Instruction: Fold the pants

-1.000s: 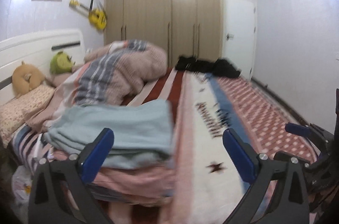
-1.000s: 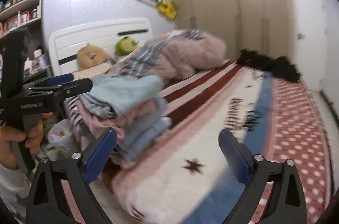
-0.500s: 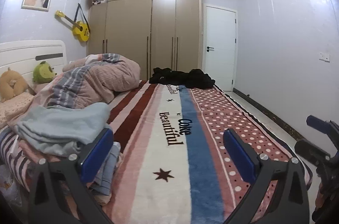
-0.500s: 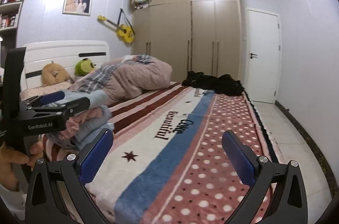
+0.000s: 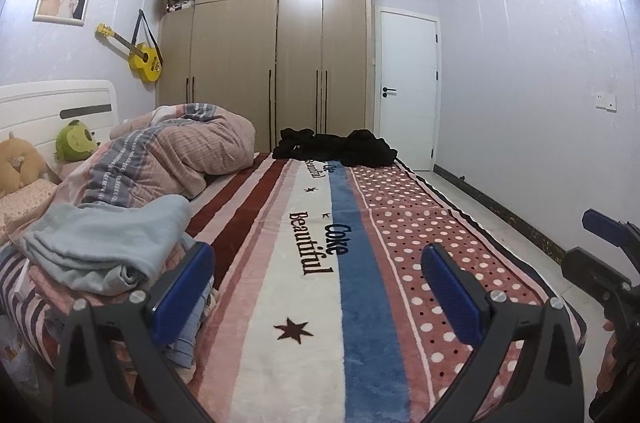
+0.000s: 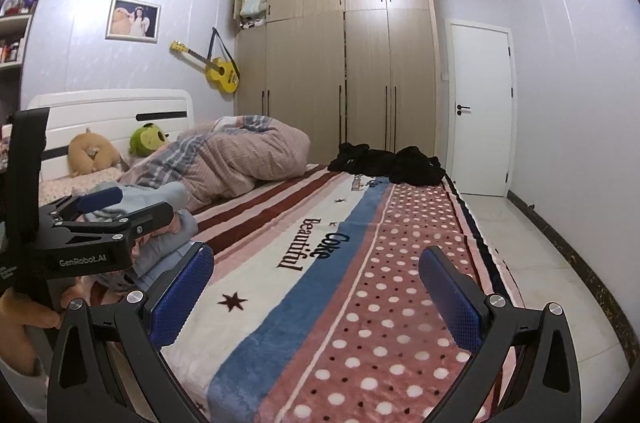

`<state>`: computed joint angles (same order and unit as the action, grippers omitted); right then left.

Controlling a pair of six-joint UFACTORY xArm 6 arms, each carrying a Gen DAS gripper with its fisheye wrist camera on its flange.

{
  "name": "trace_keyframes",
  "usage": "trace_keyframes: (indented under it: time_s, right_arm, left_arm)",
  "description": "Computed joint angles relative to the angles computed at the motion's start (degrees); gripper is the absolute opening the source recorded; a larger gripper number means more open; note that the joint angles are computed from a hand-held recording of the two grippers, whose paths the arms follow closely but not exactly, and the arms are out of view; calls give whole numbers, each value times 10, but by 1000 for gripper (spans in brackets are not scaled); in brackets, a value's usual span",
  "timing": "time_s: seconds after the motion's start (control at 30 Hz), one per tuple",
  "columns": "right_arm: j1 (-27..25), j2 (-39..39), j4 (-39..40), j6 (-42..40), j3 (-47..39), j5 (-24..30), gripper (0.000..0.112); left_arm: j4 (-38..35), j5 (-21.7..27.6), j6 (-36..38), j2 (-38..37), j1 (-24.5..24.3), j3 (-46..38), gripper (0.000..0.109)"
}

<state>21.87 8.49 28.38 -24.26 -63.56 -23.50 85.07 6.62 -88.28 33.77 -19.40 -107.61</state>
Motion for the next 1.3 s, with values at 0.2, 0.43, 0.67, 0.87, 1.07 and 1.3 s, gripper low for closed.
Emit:
trace_keyframes:
  time_s: [0.2,0.43,0.67,0.87,1.07,1.3]
  right_arm:
    - [0,-1,-12,14,1,-6,102]
    - [4,-1,-1,3,1,-13,102]
    - [4,-1,3,0,-2,-9,102]
    - [1,-1,-8,10,0,-9,102]
    - [7,1,12,-8,-4,-10,102]
    - [9,3,-6,14,0,-8,102]
  left_arm:
    - [7,8,-8,2,-2,-3,102]
    - [19,15,-22,3,-4,-5,102]
    - [14,18,-18,7,-5,-10,102]
    - [7,16,-16,12,-6,-17,102]
    - [7,20,-19,16,-7,-21,102]
    - [14,23,-26,16,-8,-21,102]
